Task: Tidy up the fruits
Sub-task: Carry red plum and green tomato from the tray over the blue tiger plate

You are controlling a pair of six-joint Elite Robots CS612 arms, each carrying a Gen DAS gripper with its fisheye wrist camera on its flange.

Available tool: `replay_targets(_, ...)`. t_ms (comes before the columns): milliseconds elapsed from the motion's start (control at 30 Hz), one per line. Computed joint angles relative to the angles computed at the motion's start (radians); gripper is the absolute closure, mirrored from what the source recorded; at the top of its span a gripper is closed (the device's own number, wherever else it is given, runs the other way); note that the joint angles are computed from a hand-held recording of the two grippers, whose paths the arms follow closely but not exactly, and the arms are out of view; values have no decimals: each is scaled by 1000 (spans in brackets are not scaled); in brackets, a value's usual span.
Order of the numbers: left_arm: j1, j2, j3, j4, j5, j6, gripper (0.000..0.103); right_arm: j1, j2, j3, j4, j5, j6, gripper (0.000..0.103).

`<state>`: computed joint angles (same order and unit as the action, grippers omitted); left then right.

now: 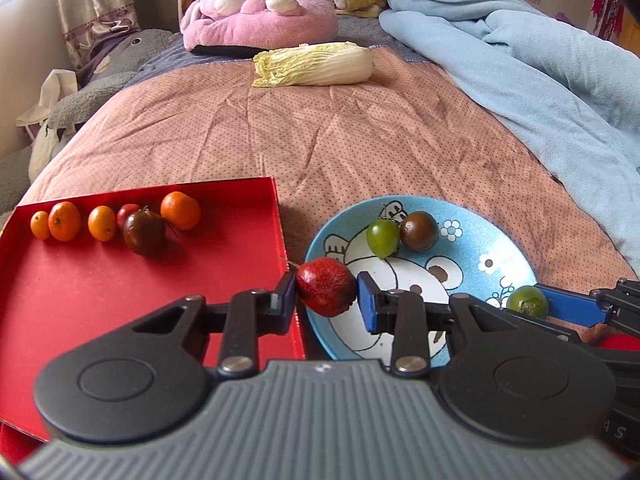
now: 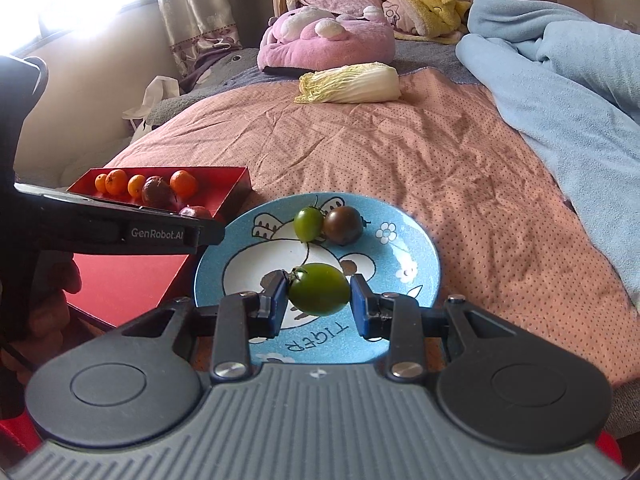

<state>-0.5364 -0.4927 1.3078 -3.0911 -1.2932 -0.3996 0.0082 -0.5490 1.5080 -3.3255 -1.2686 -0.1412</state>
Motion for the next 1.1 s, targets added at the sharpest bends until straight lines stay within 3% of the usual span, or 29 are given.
replay_targets(567,-4,40,-57,51,-62,16,67,-5,6,-3,13,-6,8,64)
replay_targets(1100,3,46,-65,31,-121,49,66,-2,18,-19,40,-14,8,64)
